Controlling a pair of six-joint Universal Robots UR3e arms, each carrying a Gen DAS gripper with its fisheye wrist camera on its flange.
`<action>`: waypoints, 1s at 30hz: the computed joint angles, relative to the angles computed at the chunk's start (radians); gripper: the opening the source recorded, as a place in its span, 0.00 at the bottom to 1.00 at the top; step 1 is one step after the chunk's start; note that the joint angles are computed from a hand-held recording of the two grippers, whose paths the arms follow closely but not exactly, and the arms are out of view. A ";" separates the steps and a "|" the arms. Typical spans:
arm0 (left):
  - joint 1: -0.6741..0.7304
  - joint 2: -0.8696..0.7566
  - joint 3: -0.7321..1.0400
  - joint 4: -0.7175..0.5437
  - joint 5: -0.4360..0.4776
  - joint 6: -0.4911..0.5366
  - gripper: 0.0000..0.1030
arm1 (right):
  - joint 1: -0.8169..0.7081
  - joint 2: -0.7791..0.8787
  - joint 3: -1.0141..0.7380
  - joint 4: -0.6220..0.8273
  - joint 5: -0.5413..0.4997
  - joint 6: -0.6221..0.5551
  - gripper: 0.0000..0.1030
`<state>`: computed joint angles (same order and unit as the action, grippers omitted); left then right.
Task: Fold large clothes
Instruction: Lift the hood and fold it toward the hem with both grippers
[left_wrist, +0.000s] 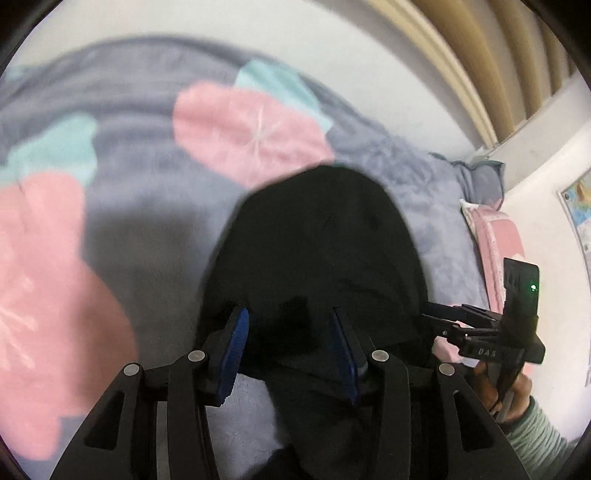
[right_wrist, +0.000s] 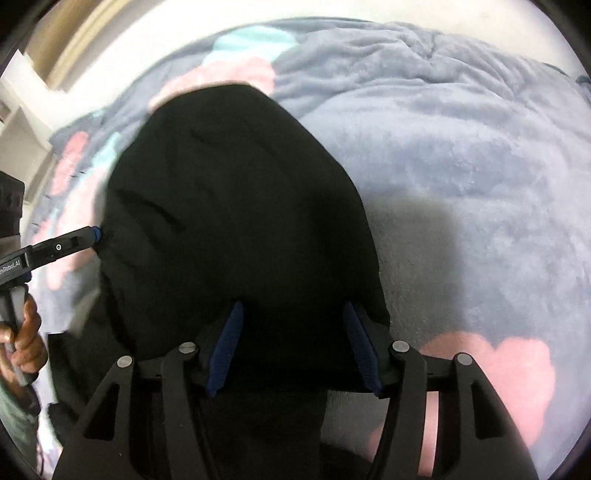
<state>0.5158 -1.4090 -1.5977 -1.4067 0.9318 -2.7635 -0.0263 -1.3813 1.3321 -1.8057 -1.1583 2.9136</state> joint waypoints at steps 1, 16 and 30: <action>0.003 -0.011 0.042 -0.014 -0.002 -0.002 0.46 | -0.016 0.000 -0.023 0.025 0.019 -0.009 0.60; -0.074 -0.401 0.350 0.033 0.045 -0.107 0.59 | 0.030 0.357 -0.499 0.082 -0.009 0.033 0.76; -0.067 -0.217 0.171 -0.002 -0.057 0.100 0.38 | 0.068 0.249 -0.407 0.079 -0.006 -0.104 0.14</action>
<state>0.4491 -1.6262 -1.4264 -1.4089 0.8743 -2.6639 0.0414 -1.1321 0.9248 -1.7263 -1.1642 2.8099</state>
